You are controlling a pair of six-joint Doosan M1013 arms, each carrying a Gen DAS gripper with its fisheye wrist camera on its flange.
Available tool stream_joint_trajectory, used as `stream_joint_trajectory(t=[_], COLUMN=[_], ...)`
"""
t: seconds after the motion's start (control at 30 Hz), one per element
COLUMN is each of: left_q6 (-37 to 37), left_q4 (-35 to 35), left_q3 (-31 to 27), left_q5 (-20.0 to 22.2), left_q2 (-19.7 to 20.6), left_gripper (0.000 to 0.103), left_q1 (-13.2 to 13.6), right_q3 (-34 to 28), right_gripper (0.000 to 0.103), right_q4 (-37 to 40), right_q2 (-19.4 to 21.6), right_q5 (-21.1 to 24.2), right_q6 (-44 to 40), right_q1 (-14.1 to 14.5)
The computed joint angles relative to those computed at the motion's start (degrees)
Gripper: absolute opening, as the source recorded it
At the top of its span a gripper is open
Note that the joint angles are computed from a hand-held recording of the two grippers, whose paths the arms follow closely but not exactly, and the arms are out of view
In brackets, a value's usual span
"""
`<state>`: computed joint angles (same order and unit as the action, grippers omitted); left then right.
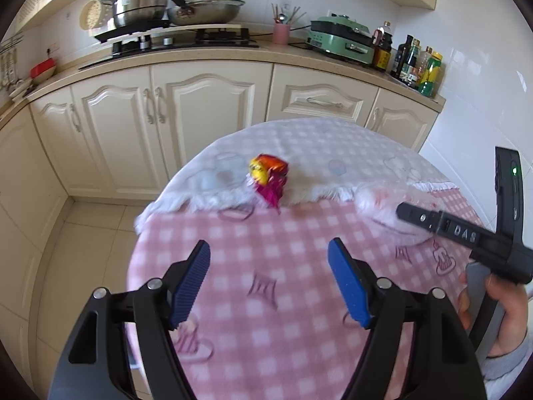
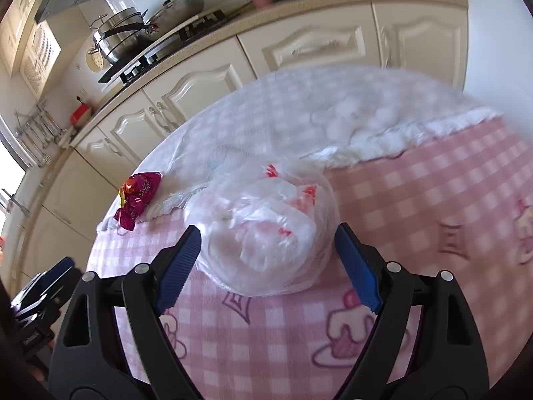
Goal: Collect trash
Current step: 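Move both open tools back to the table, then grasp the pink candy wrapper with the left tool while the right tool grasps the clear bag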
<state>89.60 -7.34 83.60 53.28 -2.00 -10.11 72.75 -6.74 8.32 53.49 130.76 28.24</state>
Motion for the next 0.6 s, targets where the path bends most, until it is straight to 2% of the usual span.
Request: stream_joint_trajectory(t=[0.03, 0.07, 0.13, 0.23, 0.4, 0.53, 0.57, 0.6], left_q6=[-0.28, -0.28, -0.27, -2.76, -7.32, -7.96, -7.26, -6.66], left_q4=[0.39, 0.51, 0.39, 3.09, 9.55, 9.78, 9.13, 8.72], left_q3=[-0.56, -1.13, -2.27, -3.90, -6.12, -7.80, -8.13, -8.48], left_q5=[0.06, 0.11, -0.12, -0.50, -1.35, 0.56, 1.19, 2.14], left_q2=[0.61, 1.27, 2.66, 4.56, 7.17, 8.96, 9.31, 9.67], left_gripper=[0.072, 0.072, 0.072, 0.072, 0.072, 0.069, 0.050, 0.025], left_q1=[-0.36, -0.56, -0.92, -1.88, -3.31, -3.37, -3.33, -3.32], right_q3=[0.42, 0.43, 0.80, 1.45, 2.64, 2.31, 2.29, 2.34], right_gripper=[0.080, 0.066, 0.054, 0.045, 0.039, 0.039, 0.039, 0.038], right_q4=[-0.27, 0.12, 2.45, 2.56, -2.01, -6.48, -7.14, -7.59], right_q2=[-0.20, -0.16, -0.31, -0.68, -1.85, -1.81, -1.82, -1.87], right_q5=[-0.90, -1.23, -2.44, -3.93, -6.41, -6.86, -7.05, -7.21], right_q6=[-0.29, -1.24, -3.40, -3.87, -1.69, -1.35, -1.52, -1.39], right_q1=[0.16, 0.10, -0.38, -0.34, 0.51, 1.83, 2.09, 2.24])
